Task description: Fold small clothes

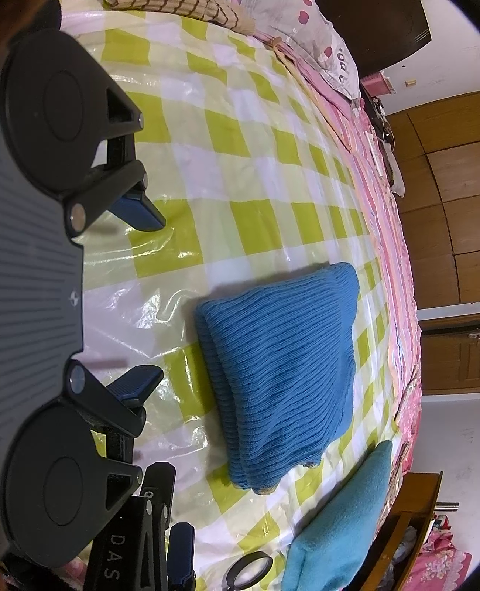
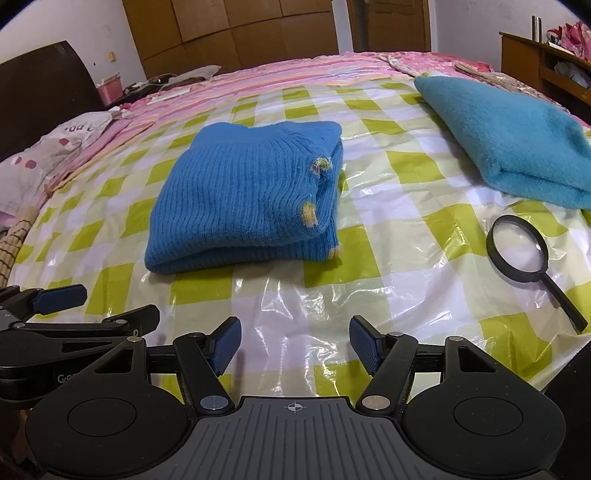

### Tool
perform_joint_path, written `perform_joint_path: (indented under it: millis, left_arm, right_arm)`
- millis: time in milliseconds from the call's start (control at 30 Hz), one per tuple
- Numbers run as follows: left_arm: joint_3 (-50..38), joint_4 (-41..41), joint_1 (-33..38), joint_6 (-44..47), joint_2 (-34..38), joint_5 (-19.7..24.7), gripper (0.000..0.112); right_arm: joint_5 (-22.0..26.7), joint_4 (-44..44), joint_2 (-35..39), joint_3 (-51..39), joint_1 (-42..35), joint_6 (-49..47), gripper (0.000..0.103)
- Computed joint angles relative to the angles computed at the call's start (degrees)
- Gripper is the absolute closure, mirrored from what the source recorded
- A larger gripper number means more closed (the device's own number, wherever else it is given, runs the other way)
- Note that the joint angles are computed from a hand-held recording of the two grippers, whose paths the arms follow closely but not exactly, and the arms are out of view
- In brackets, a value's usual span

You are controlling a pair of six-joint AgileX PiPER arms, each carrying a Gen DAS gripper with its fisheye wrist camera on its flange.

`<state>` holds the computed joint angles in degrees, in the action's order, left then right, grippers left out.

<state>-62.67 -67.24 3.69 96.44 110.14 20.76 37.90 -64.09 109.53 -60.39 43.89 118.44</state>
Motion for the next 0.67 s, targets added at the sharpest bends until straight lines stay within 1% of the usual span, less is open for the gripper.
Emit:
perform_joint_path:
  millis: [667]
  left_arm:
    - [-0.39,2.34,-0.07,-2.48,0.19,-0.08,0.028]
  right_arm:
    - [-0.14,0.14,0.08,-0.04,-0.07,-0.2,0.036]
